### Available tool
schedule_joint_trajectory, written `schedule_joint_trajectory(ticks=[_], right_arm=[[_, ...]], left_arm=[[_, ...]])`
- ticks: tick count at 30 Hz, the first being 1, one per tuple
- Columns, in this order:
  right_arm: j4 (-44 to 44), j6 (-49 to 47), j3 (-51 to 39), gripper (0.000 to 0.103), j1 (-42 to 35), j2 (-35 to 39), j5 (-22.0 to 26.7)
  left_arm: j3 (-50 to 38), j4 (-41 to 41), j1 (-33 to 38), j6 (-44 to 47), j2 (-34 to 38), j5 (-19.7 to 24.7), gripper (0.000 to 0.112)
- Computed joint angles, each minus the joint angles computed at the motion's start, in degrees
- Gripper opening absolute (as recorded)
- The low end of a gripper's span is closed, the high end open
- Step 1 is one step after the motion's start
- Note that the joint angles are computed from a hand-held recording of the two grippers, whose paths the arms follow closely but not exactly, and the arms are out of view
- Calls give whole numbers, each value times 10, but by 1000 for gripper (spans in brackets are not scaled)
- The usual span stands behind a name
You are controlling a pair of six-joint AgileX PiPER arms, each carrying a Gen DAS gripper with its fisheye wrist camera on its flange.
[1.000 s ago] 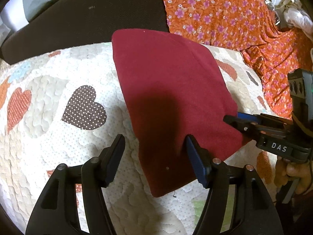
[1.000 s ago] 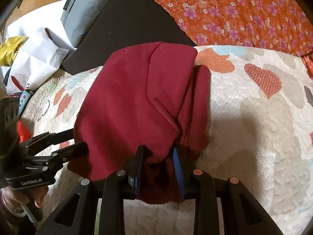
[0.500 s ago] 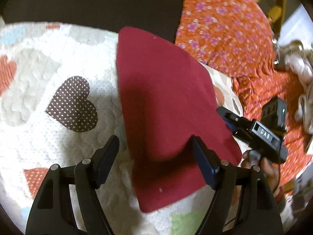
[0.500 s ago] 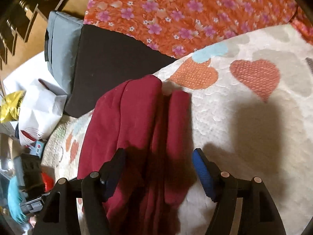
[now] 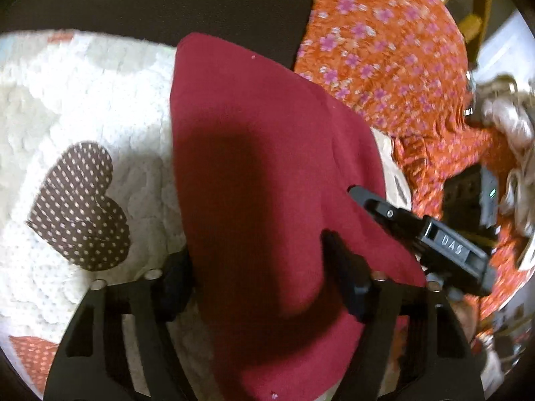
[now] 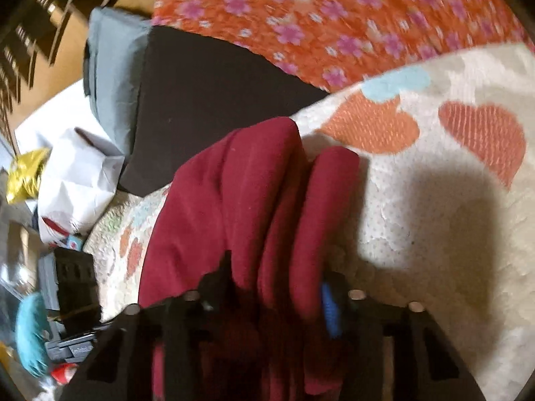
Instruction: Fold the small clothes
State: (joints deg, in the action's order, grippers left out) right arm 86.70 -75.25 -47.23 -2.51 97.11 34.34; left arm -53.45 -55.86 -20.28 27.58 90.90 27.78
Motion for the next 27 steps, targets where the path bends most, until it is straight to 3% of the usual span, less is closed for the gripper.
schedule_joint_trajectory(ticks=[6,10,15,17,18,20,23,25,27], right_arm=[[-23,39,56,37,38,-107,0],[-7,58,121,37,79,-173,18],[79,14,191,40,176,-194,-53],[20,85,190,46,227,-169,-132],[-8,125,198,46,231,-185,-144],[-67,191,217,46,224,-244,-141],[-239,352,226,46,248,-337,-181],[-330,432,200,44,262,-358,-165],[-381,482,175,42,303,-342,-181]], left_arm=[[32,165,-4,-152,-123,55,57],[86,250,9,-256,-243,130,57],[156,379,-46,-408,-324,145,58],[169,422,-67,-459,-310,156,60],[179,446,-80,-493,-323,151,63],[178,510,-121,-585,-351,160,63],[171,653,-217,-757,-392,203,63],[166,754,-301,-871,-394,248,63],[171,814,-359,-949,-389,270,63]])
